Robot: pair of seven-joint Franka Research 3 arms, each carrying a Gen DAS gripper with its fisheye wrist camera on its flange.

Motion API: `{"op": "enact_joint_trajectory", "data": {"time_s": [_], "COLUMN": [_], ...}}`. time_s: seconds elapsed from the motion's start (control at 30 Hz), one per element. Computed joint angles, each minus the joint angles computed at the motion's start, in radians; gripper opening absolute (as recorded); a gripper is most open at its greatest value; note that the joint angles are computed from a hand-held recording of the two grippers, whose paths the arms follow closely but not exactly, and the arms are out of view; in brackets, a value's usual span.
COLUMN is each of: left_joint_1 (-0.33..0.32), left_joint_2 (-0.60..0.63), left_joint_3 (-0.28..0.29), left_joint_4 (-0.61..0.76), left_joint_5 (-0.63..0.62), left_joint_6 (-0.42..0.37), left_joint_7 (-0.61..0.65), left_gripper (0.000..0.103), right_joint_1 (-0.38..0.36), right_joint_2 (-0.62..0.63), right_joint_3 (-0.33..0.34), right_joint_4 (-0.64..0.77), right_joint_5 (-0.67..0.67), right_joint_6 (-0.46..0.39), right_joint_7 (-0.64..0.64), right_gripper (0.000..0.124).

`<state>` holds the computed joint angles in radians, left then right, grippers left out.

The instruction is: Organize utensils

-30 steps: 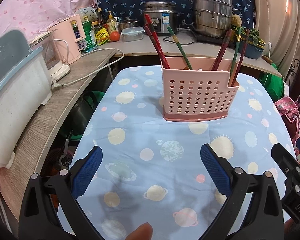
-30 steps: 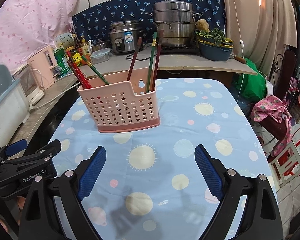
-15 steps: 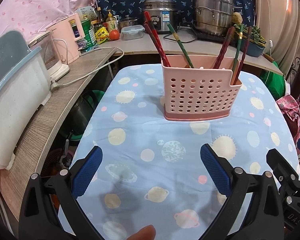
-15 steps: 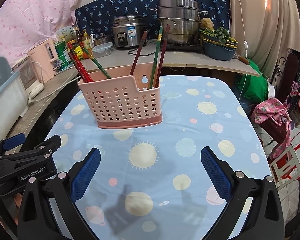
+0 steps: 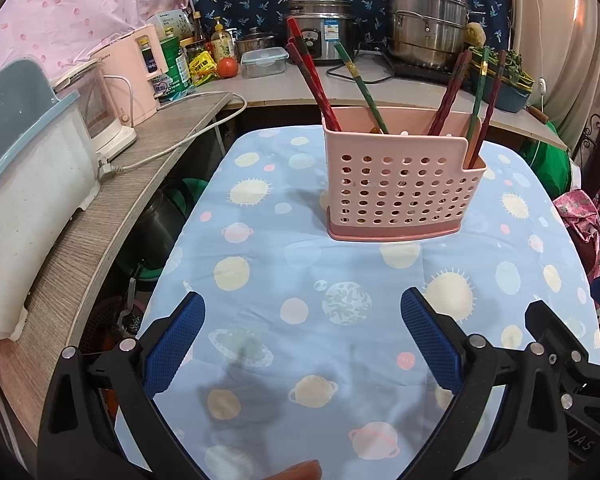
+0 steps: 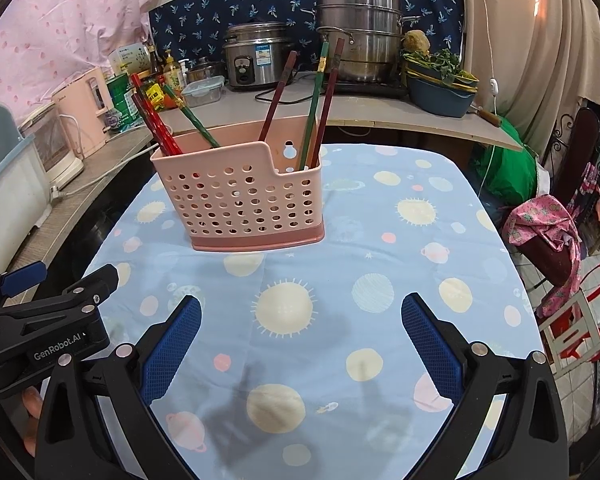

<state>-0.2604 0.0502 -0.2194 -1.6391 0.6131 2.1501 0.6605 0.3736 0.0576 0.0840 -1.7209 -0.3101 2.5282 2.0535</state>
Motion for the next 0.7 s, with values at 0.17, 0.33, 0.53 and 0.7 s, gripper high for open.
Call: {"op": "enact_joint_trajectory", "data": {"time_s": [0.17,0.33,0.53,0.7], "left_joint_1": [0.0,-0.001,-0.003,-0.004], "left_joint_2": [0.005,0.005,0.01,0.015], "left_joint_3": [0.001,0.001,0.002,0.003], "left_joint_4": [0.003,0.003,0.012,0.018], "left_joint_5": [0.0,0.003,0.004,0.001], "left_joint_6": [0.003,0.004,0.001,0.0], "left_joint_7": [0.004,0.003,0.001,0.002], "left_gripper": [0.094,0.094,0.094,0.094], "right_joint_1": [0.0,0.001,0.001,0.001], "right_joint_2": [0.003,0.007,0.01,0.015], "right_joint_3": [-0.001,-0.003,-0.004,-0.006], "right_joint_4": [0.004,0.008,0.012,0.019], "right_joint_5": [-0.002,-0.007,0.002,-0.001], "right_joint_6": [-0.003,-0.003,-0.01,-0.012], "right_joint_7": [0.004,0.006,0.004,0.003], "right_gripper": [0.097,0.097,0.097,0.097]}}
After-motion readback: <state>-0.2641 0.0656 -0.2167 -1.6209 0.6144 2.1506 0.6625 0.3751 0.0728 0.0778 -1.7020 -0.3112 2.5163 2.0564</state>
